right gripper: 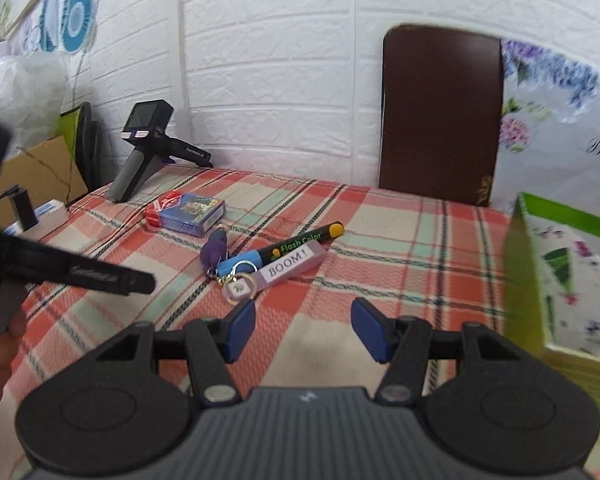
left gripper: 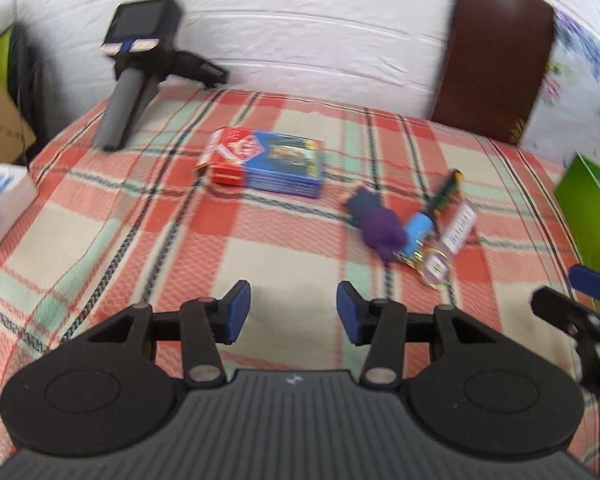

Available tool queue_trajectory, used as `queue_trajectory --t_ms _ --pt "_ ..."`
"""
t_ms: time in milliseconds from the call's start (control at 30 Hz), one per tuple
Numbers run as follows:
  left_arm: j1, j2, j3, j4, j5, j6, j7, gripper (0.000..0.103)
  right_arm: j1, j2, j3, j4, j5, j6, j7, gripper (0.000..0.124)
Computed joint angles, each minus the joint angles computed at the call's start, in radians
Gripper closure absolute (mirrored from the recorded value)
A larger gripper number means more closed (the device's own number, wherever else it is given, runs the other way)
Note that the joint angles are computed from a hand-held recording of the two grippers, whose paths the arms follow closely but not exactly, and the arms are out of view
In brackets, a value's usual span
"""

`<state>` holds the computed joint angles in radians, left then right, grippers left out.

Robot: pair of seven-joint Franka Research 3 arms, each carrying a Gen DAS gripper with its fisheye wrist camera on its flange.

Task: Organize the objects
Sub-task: 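Move the left tool back to the purple figure keychain, then grasp the purple figure keychain with pink tag using the left tool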

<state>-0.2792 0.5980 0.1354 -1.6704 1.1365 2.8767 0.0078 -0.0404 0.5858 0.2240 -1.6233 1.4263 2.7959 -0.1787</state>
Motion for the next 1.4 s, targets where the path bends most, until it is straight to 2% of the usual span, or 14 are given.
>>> queue_trajectory --t_ms 67,233,300,400,600,733,900,1000,1067,1167,1233,1267,1333,1400 --pt "0.029 0.014 -0.008 0.018 -0.022 0.045 0.016 0.054 0.038 0.059 -0.037 0.084 -0.131 -0.037 0.204 0.07" --pt "0.057 0.061 -0.002 0.077 -0.124 0.162 0.082 0.055 0.093 0.2 -0.061 0.271 -0.325 -0.041 0.46 0.073" --pt "0.061 0.072 -0.004 0.088 -0.166 0.187 0.113 0.055 0.117 0.272 -0.093 0.381 -0.422 -0.114 0.618 0.076" --pt "0.099 0.078 -0.05 0.076 -0.241 0.223 0.19 0.055 0.115 0.339 -0.086 0.474 -0.511 -0.175 0.709 0.104" --pt "0.155 0.061 -0.123 0.021 -0.355 0.258 0.306 0.055 -0.041 0.162 0.061 0.186 -0.457 -0.142 0.496 0.117" --pt "0.247 0.036 -0.268 -0.041 -0.417 0.295 0.446 0.055 -0.127 0.011 0.075 -0.023 -0.316 -0.115 0.313 0.117" --pt "0.389 0.063 -0.522 -0.079 -0.495 0.262 0.646 0.053 -0.162 -0.113 0.017 -0.191 -0.214 -0.14 0.163 0.114" --pt "0.386 0.092 -0.571 -0.045 -0.552 0.184 0.703 0.045 -0.176 -0.152 -0.016 -0.23 -0.167 -0.219 0.124 0.098" --pt "0.394 0.109 -0.605 -0.028 -0.591 0.167 0.745 0.043 -0.172 -0.171 -0.032 -0.248 -0.126 -0.24 0.076 0.069" --pt "0.352 0.116 -0.583 0.006 -0.623 0.148 0.77 0.021 -0.148 -0.189 -0.057 -0.275 -0.078 -0.241 -0.014 0.063" --pt "0.321 0.136 -0.564 0.047 -0.645 0.117 0.791 0.019 -0.123 -0.182 -0.078 -0.274 -0.084 -0.257 -0.033 0.063" --pt "0.31 0.153 -0.561 0.073 -0.658 0.093 0.809 0.019 -0.102 -0.174 -0.086 -0.27 -0.084 -0.243 -0.051 0.063" --pt "0.232 0.147 -0.473 0.087 -0.647 0.107 0.779 0.02 -0.063 -0.156 -0.089 -0.267 -0.049 -0.178 -0.121 0.065" --pt "0.146 0.129 -0.379 0.093 -0.63 0.099 0.748 0.042 -0.055 -0.153 -0.071 -0.275 0.056 -0.151 -0.302 0.089"
